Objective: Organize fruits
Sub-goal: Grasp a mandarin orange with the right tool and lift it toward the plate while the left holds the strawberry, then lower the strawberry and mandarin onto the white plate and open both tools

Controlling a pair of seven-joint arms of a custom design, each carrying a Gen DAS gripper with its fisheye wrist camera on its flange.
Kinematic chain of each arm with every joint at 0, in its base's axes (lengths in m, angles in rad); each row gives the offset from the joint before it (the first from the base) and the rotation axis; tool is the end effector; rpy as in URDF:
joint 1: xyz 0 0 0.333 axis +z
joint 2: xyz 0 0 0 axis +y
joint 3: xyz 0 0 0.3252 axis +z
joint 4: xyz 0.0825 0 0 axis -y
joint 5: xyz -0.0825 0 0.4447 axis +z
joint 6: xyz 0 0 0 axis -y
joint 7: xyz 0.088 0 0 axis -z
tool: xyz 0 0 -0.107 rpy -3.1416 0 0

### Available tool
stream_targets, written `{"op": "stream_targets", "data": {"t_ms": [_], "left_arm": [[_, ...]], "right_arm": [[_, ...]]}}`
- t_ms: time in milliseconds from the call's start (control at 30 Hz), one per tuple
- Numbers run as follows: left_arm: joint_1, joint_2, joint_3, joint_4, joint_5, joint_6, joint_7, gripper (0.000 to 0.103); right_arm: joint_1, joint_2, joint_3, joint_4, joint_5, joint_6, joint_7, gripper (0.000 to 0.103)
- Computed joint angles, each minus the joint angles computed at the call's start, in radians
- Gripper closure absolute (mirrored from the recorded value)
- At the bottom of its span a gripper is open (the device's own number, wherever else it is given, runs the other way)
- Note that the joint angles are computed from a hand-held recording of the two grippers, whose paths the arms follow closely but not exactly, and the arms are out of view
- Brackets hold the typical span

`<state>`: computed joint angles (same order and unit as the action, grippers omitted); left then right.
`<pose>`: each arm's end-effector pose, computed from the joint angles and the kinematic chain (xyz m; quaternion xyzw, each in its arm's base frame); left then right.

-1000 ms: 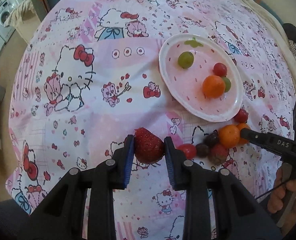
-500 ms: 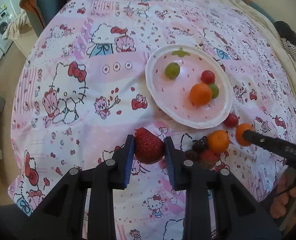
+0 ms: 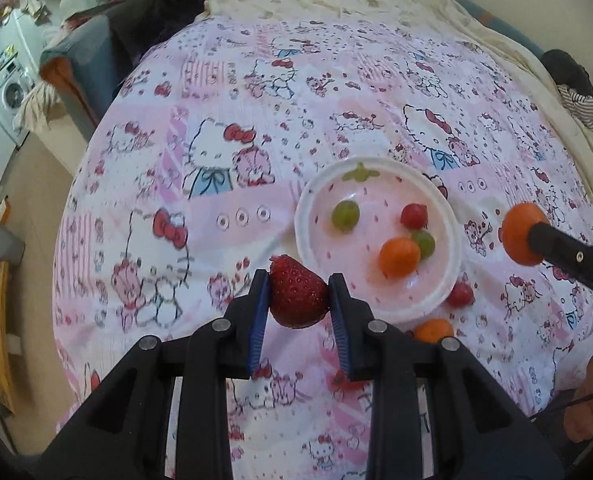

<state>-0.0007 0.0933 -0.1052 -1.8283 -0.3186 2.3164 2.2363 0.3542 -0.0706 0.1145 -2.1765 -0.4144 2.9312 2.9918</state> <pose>0.6768 -0.0758 0.5101 -0.4537 0.8586 -0.2163 0.1014 0.5407 0.3038 0.4944 -0.4333 0.8023 -0.0599 0.4062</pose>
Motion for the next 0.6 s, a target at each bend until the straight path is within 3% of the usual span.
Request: {"op": "stream_targets", "data": {"t_ms": [300,400,600], "left_arm": [[-0.046,0.129,-0.015,0.125,0.068,0.024,-0.035,0.077],[-0.054,0.184,-0.024,0.170,0.056,0.033,-0.020,0.077],[-0.072,0.292,-0.036,0.264,0.032,0.013,0.009,0.077]], "right_arm": [[-0.022,0.091,-0.027,0.065,0.225,0.013,-0.243,0.063],[-0.041,0.128,-0.028,0.094,0.245,-0.005,-0.262,0.063],[-0.100,0.221,0.011,0.163,0.400,-0.031,-0.410,0.063]]}}
